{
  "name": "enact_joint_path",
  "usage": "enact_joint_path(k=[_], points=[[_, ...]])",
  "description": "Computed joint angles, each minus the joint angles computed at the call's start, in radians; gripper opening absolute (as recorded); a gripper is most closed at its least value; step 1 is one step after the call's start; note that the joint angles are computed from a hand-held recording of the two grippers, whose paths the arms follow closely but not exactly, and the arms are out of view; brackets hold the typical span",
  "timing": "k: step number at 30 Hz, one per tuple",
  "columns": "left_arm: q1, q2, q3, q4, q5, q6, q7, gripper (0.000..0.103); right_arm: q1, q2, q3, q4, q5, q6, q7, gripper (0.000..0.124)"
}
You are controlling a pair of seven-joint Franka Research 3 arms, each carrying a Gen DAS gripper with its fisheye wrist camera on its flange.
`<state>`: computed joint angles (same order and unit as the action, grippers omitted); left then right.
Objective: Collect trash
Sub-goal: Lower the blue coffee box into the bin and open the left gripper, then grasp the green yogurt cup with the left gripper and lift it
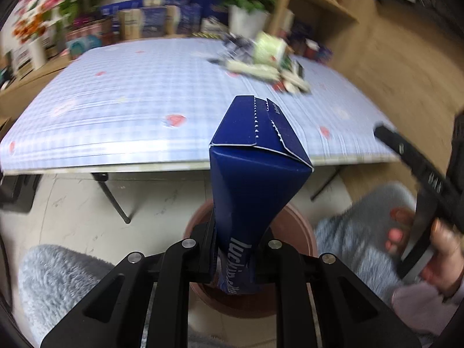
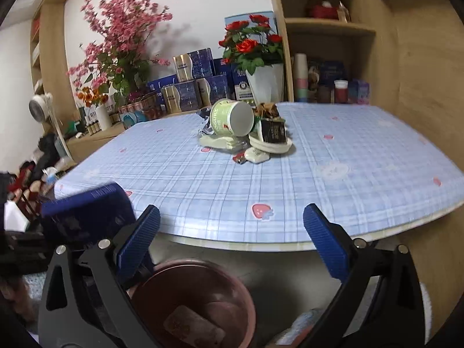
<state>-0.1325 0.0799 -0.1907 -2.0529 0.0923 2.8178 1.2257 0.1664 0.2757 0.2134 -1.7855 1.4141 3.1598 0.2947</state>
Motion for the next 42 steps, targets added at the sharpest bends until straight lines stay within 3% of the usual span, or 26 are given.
enact_joint_path(k=[3,10,14,18,20,25,28,32,37,42], points=[[-0.008,0.044,-0.010,0.056,0.009,-0.087,0.039,0.015,-0.011,-0.012,-0.007,-0.019,0.012,-0.049,0.021,0.097],[-0.006,0.151,-0.020,0.185,-0.034,-0.262,0.097,0.015,0.010,-0.012,-0.031,-0.048,-0.108,-0.006,0.177,0.097],[-0.004,0.187,-0.020,0.227,-0.042,-0.328,0.084,0.016,-0.008,-0.008,-0.024,-0.057,-0.166,-0.011,0.256,0.097],[-0.009,0.196,-0.017,0.235,-0.025,-0.341,0.069,0.017,-0.028,-0.007,-0.008,-0.064,-0.201,-0.020,0.295,0.097],[-0.005,0.192,-0.023,0.227,-0.034,-0.328,0.081,0.033,-0.038,-0.006,0.004,-0.063,-0.205,-0.021,0.290,0.097],[-0.009,0.152,-0.013,0.176,-0.016,-0.249,0.042,0.052,-0.039,-0.006,0.011,-0.067,-0.234,-0.014,0.300,0.097],[-0.012,0.120,0.003,0.138,0.016,-0.178,-0.028,0.066,-0.045,-0.005,0.018,-0.069,-0.247,-0.006,0.315,0.097],[-0.022,0.064,0.047,0.065,0.147,-0.060,-0.217,0.082,-0.048,-0.003,0.018,-0.073,-0.275,0.000,0.354,0.097],[-0.011,0.025,0.074,0.031,0.293,0.010,-0.423,0.090,-0.060,-0.005,0.030,-0.081,-0.303,0.004,0.383,0.097],[0.012,0.022,0.075,0.043,0.365,0.037,-0.504,0.091,-0.055,-0.005,-0.001,-0.075,-0.381,-0.033,0.475,0.097]])
